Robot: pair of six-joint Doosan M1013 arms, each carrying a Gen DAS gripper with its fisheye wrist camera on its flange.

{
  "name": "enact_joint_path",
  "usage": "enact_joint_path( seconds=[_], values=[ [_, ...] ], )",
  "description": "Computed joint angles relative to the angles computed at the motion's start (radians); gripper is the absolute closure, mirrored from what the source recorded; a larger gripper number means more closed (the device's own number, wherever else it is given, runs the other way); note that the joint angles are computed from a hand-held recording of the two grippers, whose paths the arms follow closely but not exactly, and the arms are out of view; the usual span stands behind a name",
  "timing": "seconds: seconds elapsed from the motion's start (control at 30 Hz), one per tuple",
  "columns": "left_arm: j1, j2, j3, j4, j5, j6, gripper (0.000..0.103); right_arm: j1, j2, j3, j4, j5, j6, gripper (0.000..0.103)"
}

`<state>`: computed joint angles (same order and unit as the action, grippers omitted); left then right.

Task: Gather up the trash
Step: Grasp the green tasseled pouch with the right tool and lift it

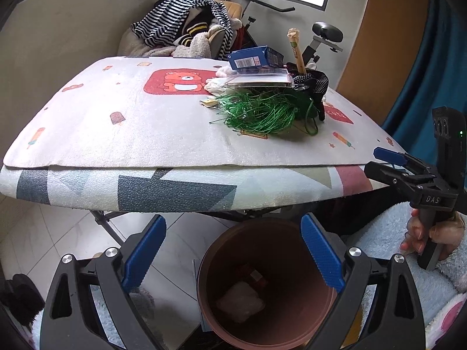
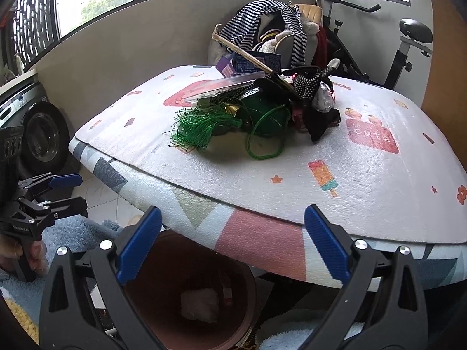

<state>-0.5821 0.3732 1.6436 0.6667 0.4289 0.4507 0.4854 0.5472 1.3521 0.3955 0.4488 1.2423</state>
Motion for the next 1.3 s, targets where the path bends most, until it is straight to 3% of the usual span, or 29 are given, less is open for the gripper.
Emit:
enact_joint_path(
  seconds=[0.23, 0.4, 0.5, 0.83, 1.0, 1.13, 1.17, 1.3],
  values=[
    [0.007, 0.001, -0.011, -0.028, 0.009, 0.018, 0.012, -0.012, 0.007, -0.006, 0.056, -0.004, -0.017, 0.008],
    [0.025, 0.010, -0.038, -0.123, 0.032, 0.096, 0.012, -0.027, 0.021, -0.038, 0.076, 0.034, 0.001, 0.021],
    [0.037, 0.019, -0.059, -0.169, 0.041, 0.143, 0.012, -0.033, 0.035, -0.066, 0.092, 0.042, -0.015, 0.023],
    [0.080, 0.059, -0.141, -0.288, 0.047, 0.240, 0.012, -0.045, 0.165, -0.290, 0.065, 0.115, 0.065, 0.031],
    [0.091, 0.065, -0.151, -0.309, 0.023, 0.227, 0.012, -0.034, 0.250, -0.440, -0.064, 0.209, 0.231, 0.029],
    [0.093, 0.069, -0.153, -0.326, 0.021, 0.239, 0.012, -0.020, 0.307, -0.543, -0.179, 0.310, 0.291, 0.027],
    [0.092, 0.070, -0.153, -0.326, 0.022, 0.239, 0.012, -0.023, 0.313, -0.553, -0.157, 0.327, 0.276, 0.027],
    [0.090, 0.069, -0.145, -0.323, 0.015, 0.227, 0.012, -0.036, 0.294, -0.517, -0.063, 0.310, 0.207, 0.042]
  ],
)
